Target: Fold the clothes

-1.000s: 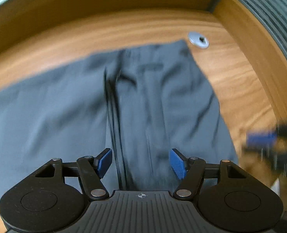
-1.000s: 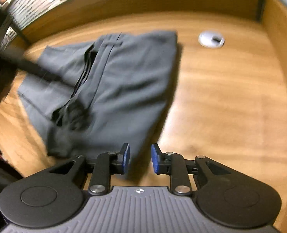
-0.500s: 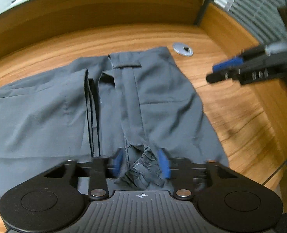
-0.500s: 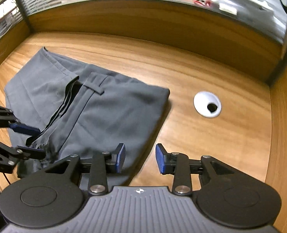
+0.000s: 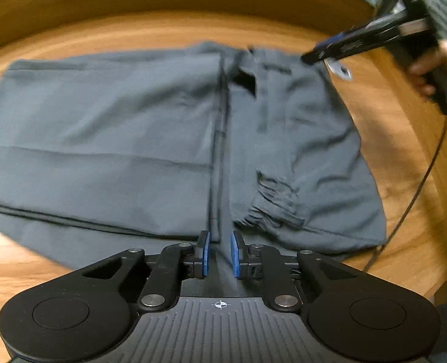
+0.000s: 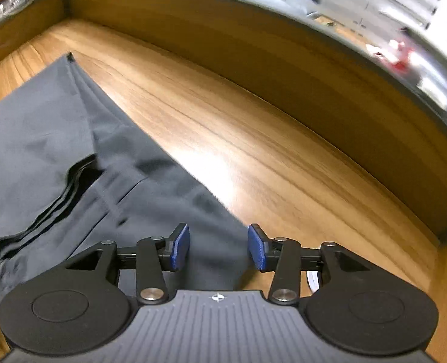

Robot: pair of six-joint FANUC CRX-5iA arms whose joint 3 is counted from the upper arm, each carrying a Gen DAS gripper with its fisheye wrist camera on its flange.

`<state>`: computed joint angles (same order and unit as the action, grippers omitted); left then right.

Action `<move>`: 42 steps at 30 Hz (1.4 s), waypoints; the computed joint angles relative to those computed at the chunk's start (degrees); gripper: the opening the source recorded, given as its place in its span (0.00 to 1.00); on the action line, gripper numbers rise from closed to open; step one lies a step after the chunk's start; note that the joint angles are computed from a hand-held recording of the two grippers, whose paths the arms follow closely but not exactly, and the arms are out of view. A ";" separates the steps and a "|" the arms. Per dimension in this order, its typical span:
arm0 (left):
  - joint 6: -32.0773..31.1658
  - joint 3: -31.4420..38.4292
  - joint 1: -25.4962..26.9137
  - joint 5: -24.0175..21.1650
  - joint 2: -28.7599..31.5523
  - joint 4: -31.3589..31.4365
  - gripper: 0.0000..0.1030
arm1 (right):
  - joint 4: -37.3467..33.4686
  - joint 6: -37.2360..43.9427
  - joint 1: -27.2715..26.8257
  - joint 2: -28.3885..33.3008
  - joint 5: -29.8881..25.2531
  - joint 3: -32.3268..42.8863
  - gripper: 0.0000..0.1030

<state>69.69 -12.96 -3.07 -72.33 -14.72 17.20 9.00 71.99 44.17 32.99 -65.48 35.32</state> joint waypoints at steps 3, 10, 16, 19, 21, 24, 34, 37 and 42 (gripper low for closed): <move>1.04 -1.02 1.57 0.84 -1.59 0.48 0.40 | -3.62 1.06 -1.51 5.62 -5.02 8.65 0.47; 3.13 -4.03 4.38 -1.87 -2.05 -0.15 0.31 | -5.58 0.16 -2.02 11.71 -12.92 18.13 0.47; 0.50 -6.52 9.79 -2.38 -2.82 2.81 0.11 | -4.17 -2.83 -0.54 9.00 -13.55 13.67 0.47; -1.58 -6.88 12.41 -3.01 -2.66 3.99 0.04 | -3.09 -7.26 0.57 5.87 -12.07 8.42 0.47; -3.81 -6.66 13.76 -3.58 -2.11 4.84 0.04 | -2.45 -10.81 1.43 3.48 -10.92 4.54 0.47; -8.64 -5.38 14.38 -3.51 -0.84 4.77 0.04 | -1.43 -16.91 2.93 -0.28 -8.96 -1.52 0.47; -24.59 -1.36 16.89 -5.35 4.43 5.63 0.04 | 3.16 -43.68 10.95 -6.49 -8.27 -11.74 0.47; -30.26 0.24 18.04 -6.46 6.31 6.06 0.04 | 4.29 -52.25 13.85 -7.40 -9.28 -13.11 0.47; -37.30 4.36 18.06 -6.65 10.76 6.16 0.04 | 5.59 -65.89 18.74 -7.55 -9.67 -14.06 0.47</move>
<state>32.38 -8.60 14.99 -78.99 -3.97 23.36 14.59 6.10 62.92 25.44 -75.15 21.26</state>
